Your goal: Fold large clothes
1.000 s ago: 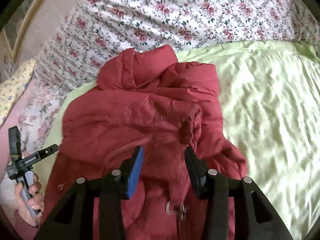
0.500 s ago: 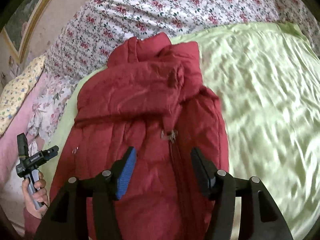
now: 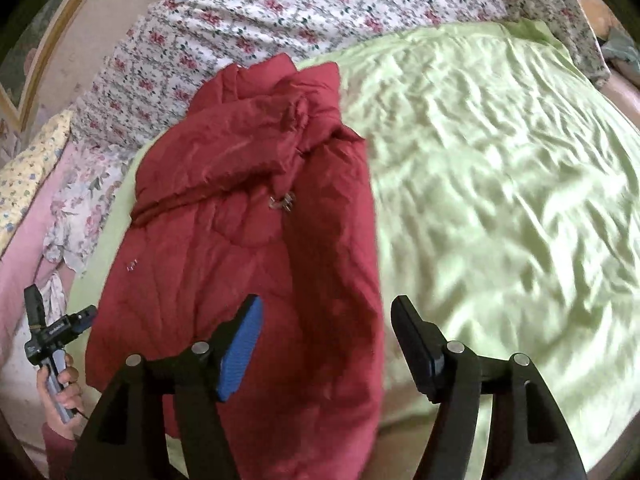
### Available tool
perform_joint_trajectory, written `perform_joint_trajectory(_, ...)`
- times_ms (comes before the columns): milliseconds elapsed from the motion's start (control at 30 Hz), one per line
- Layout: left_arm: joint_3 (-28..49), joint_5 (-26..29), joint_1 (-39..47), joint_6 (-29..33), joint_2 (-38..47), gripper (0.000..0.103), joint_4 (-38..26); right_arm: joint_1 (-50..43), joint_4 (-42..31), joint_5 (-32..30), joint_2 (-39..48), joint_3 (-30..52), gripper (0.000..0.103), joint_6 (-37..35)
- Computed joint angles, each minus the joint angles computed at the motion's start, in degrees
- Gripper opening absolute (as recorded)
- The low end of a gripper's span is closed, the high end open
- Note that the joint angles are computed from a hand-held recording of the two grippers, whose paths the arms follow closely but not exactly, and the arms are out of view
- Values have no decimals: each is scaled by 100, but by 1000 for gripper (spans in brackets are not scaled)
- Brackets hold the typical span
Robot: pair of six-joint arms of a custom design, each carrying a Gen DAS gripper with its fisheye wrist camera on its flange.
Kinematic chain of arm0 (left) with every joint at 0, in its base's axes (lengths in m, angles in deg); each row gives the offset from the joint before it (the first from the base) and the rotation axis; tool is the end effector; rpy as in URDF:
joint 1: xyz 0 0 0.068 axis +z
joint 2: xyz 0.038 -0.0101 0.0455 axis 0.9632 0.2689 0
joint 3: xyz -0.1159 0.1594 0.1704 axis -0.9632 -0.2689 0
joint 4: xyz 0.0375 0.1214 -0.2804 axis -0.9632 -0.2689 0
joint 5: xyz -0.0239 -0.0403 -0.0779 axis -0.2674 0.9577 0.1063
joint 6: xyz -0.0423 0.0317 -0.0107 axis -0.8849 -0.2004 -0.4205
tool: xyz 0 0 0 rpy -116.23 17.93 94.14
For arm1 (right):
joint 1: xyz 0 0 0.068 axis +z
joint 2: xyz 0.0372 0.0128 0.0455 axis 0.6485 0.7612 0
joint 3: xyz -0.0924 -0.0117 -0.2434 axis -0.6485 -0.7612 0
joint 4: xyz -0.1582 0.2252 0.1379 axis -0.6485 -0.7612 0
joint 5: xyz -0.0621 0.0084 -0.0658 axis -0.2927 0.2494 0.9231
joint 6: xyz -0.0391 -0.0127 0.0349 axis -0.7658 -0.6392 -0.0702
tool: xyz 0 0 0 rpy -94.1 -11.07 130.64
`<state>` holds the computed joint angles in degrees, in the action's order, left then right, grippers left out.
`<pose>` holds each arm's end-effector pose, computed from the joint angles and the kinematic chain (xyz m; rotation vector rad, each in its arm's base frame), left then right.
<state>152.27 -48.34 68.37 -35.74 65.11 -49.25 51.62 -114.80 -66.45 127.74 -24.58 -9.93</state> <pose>0.4251 -0.0551 0.1402 0.0367 2.5924 -0.4732 0.2102 0.0334 0.2157 0.8716 2.4978 0.0251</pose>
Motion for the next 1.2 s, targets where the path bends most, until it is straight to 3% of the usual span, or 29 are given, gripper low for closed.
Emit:
perform_joint_trajectory(333,-534,257,92,343,-334,76,-220,343,-56,-555,-12,-451,68,305)
perform_joint_trajectory(500,-828,374,165,554,-481,78,-304,719,-98,-528,-54,-497,68,343)
perform_joint_trajectory(867,-1047,585,-104,411,-386,77,-18,814,37,-615,103,-480,70,171)
perform_joint_trajectory(933,-1118,640,-159,417,-399,62,94,868,34,-585,98,-484,65,162)
perform_joint_trajectory(1000,-1177,856,-152,410,-412,41,168,855,46,-637,-45,-536,51,119)
perform_joint_trajectory(1067,-1232,959,-159,401,-455,31,260,808,81,-720,-240,-619,38,97)
perform_joint_trajectory(1200,-1478,723,-334,450,-840,23,360,813,32,-759,-626,-707,27,111)
